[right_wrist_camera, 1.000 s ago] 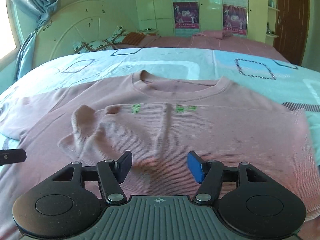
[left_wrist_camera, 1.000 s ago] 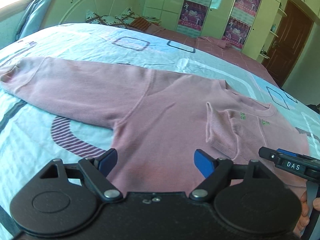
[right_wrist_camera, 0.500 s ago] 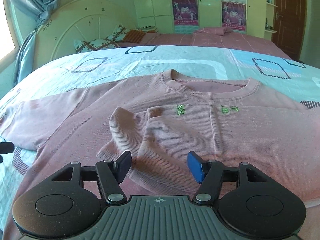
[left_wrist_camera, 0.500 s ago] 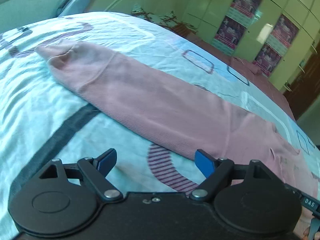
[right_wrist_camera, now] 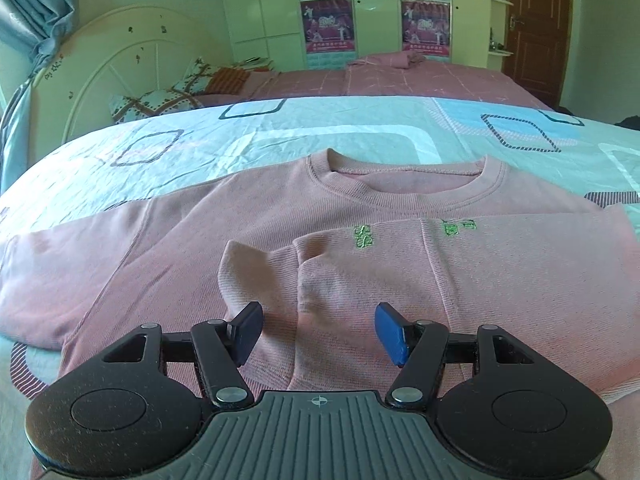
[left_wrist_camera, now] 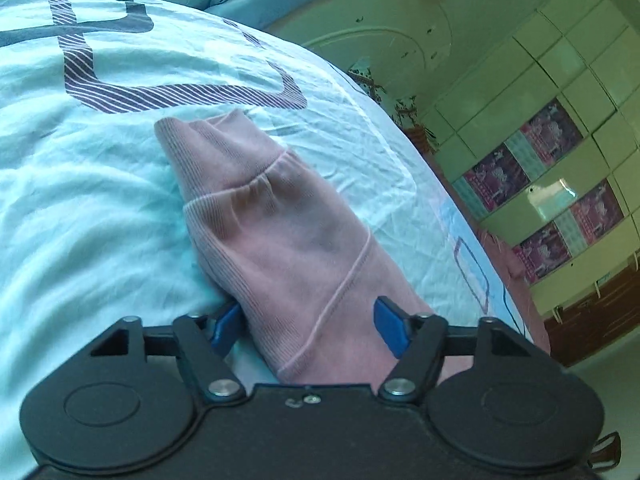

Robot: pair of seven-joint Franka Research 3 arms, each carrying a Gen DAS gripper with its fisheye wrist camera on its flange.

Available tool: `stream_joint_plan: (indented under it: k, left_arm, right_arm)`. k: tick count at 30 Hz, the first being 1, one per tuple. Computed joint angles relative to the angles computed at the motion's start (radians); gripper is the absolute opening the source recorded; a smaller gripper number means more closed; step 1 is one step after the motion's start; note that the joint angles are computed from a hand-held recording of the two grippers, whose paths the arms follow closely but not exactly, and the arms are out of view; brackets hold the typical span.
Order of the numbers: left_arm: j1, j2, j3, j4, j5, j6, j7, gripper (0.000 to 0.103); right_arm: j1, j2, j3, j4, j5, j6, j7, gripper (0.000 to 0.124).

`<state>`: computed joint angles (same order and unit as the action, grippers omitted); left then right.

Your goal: Fold small clothes

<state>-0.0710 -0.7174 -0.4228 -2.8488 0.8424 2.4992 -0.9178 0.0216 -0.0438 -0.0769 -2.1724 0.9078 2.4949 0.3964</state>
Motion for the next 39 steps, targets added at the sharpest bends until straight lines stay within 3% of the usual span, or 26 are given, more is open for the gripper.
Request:
stream_joint_plan:
  k: [4,6,9,11,14,16,18,23,26,30,32,34,35,36,37,39]
  left_arm:
    - [0.034,0.003,0.003,-0.015,0.027,-0.007,-0.032,0.015]
    - [0.032,-0.003,0.0,-0.022,0.028,-0.017,-0.047,0.006]
    - [0.022,0.001,-0.013,-0.004,0.047,-0.05,-0.026,0.005]
    - [0.016,0.01,-0.028,0.025,0.076,-0.074,-0.012,0.005]
    - [0.014,0.05,-0.044,0.1,0.152,-0.093,0.026,0.005]
    - [0.017,0.105,-0.05,0.173,0.235,-0.082,0.062,0.005]
    - [0.021,0.194,-0.06,0.272,0.34,-0.054,0.087,0.005]
    - [0.005,0.509,-0.083,0.578,0.631,0.048,0.118,0.005]
    - [-0.043,0.724,-0.085,0.776,0.765,0.092,0.145,0.005]
    - [-0.126,0.991,-0.065,1.009,0.815,0.176,0.256,0.005]
    - [-0.154,1.089,-0.06,1.085,0.701,0.2,0.413,0.009]
    - [-0.171,1.138,-0.064,1.116,0.569,0.181,0.567,0.027]
    - [-0.176,1.138,-0.062,1.107,0.527,0.173,0.608,0.03]
    - [-0.18,1.124,-0.054,1.089,0.507,0.175,0.623,0.041]
    - [-0.191,1.105,-0.044,1.071,0.496,0.165,0.623,0.06]
    - [-0.235,1.041,-0.018,1.022,0.507,0.094,0.584,0.077]
  right_arm:
    - [0.002,0.013,0.005,0.002,0.008,0.049,0.028,0.062]
    - [0.003,0.014,0.006,0.001,0.032,0.084,0.018,0.062]
    - [0.003,0.028,0.009,0.009,0.026,0.119,0.039,0.062]
    - [0.002,0.055,0.013,0.018,-0.066,0.127,0.103,0.062]
    - [0.005,0.06,0.026,0.0,-0.062,0.168,0.013,0.062]
    - [-0.005,0.064,0.018,0.021,-0.058,0.122,0.025,0.062]
    - [-0.028,0.066,0.004,0.048,0.001,0.043,0.024,0.062]
    - [-0.073,0.053,-0.025,0.066,0.039,-0.025,-0.003,0.062]
    - [-0.105,0.059,-0.045,0.088,0.042,-0.055,-0.007,0.062]
    - [-0.154,0.087,-0.067,0.132,0.027,-0.087,0.002,0.062]
    - [-0.179,0.108,-0.074,0.156,0.014,-0.11,0.005,0.062]
    - [-0.202,0.122,-0.076,0.174,0.014,-0.133,0.007,0.062]
    - [-0.212,0.126,-0.075,0.182,0.019,-0.151,0.007,0.062]
    - [-0.22,0.128,-0.075,0.188,0.022,-0.17,0.007,0.062]
    - [-0.23,0.128,-0.075,0.195,0.029,-0.197,0.001,0.062]
    - [-0.238,0.12,-0.07,0.196,0.044,-0.229,-0.019,0.062]
